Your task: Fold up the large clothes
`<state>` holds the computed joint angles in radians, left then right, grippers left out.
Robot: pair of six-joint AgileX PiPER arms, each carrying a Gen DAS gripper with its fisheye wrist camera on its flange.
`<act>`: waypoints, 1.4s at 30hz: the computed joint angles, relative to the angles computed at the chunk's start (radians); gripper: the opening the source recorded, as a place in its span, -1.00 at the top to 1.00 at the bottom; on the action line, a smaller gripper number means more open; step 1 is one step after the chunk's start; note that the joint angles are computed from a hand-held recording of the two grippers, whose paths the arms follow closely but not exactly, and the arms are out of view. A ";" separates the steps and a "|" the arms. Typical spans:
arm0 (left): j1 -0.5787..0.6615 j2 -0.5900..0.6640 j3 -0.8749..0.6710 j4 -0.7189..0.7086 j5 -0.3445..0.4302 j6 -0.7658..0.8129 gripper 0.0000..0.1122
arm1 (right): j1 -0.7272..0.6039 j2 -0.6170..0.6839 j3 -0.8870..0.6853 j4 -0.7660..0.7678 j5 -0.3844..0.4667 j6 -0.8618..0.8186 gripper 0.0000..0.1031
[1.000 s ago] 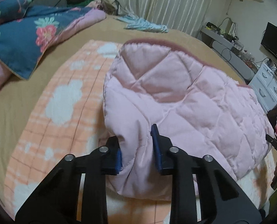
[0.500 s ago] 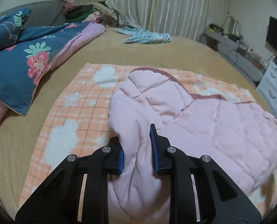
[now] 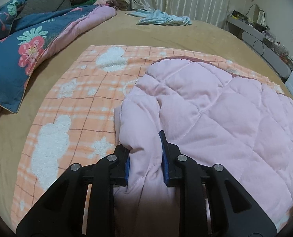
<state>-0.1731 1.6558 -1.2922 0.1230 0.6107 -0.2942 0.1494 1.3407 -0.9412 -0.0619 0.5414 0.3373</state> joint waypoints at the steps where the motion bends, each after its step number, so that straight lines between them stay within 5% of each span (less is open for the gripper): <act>1: 0.009 -0.007 0.000 -0.027 0.008 0.019 0.63 | -0.001 0.000 0.000 -0.001 0.007 0.002 0.30; 2: 0.013 -0.014 0.001 -0.035 0.011 0.019 0.47 | 0.000 -0.006 0.001 -0.007 0.018 0.011 0.21; 4: 0.028 -0.039 0.008 -0.082 0.022 0.052 0.16 | -0.008 -0.033 0.005 -0.029 0.049 0.049 -0.43; 10: 0.037 -0.184 0.081 -0.140 0.051 0.099 -0.37 | -0.058 -0.244 0.096 0.114 0.032 -0.010 -0.82; 14: 0.052 -0.289 0.145 -0.206 0.070 0.124 -0.64 | -0.056 -0.349 0.129 0.164 0.063 0.001 -0.89; 29: 0.159 -0.497 0.416 -0.442 0.129 0.201 -0.67 | 0.046 -0.504 0.314 0.181 0.059 0.254 -0.91; 37: 0.274 -0.408 0.467 -0.886 0.173 0.435 -0.67 | 0.102 -0.443 0.335 0.153 0.001 0.339 -0.91; 42: 0.240 -0.343 0.443 -0.913 0.095 0.365 -0.67 | 0.108 -0.401 0.326 0.146 -0.024 0.356 -0.91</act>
<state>0.0673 1.3129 -0.8496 -0.7898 0.7052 0.0704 0.2577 0.9398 -0.6156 0.0843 0.5170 0.6937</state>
